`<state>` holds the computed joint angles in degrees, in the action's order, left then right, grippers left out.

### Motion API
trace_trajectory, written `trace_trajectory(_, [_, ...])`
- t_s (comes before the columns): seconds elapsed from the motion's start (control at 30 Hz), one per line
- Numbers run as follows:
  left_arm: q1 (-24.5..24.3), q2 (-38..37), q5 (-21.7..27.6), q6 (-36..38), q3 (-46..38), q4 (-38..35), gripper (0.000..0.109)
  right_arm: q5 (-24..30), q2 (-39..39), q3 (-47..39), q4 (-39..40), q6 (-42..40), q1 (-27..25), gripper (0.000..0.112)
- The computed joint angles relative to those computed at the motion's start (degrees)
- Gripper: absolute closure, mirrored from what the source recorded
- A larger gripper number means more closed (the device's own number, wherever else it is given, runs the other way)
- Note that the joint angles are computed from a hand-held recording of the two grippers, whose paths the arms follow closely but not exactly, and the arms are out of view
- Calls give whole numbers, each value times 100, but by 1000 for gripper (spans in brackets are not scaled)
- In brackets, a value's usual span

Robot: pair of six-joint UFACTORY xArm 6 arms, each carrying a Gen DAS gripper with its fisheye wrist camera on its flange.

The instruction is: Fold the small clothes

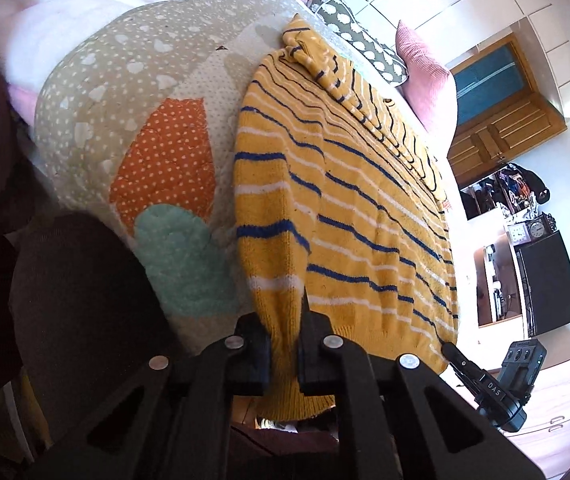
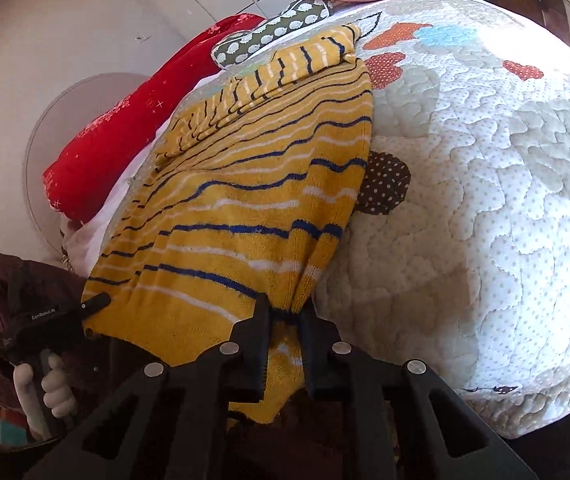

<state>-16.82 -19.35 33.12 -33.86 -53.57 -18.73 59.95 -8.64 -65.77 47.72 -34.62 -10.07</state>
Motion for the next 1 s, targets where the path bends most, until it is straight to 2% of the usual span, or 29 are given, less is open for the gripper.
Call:
trace_trajectory(0.07, [19,-37,-76,102,113,-209,100,115,-93,89,-56,-2,-62,105])
trace_trajectory(0.2, [63,-128,-241,291,377,-634,100,241,-154,244,-162,85,-171,105])
trace_trajectory(0.3, [60,-180,-320,255,460,-556,99,217,-178,302,-199,157,-228,104])
trace_trajectory(0.37, [69,-278,-411,239,587,-544,97,240,-108,223,-229,193,-239,96])
trace_trajectory(0.43, [102,-396,-407,-49,705,-206,96,239,-84,195,-240,154,-221,74])
trace_trajectory(0.5, [166,-508,-352,-179,793,4,89,213,-100,216,-239,101,-175,65])
trace_trajectory(0.57, [214,-544,-414,-95,858,-100,69,155,-71,206,-359,144,-107,64])
trace_trajectory(0.67, [222,-354,-503,231,748,-207,51,122,25,171,-454,214,-29,62])
trace_trajectory(0.77, [171,43,-484,604,450,-221,50,49,114,130,-524,225,57,59])
trace_trajectory(0.9, [77,493,-254,973,115,-420,52,-172,202,84,-742,274,265,54])
trace_trajectory(0.97, [48,649,61,1257,-69,-593,100,-288,198,117,-807,321,357,54])
trace_trajectory(1.0, [49,608,76,1413,-41,-806,100,-280,197,119,-797,300,351,62])
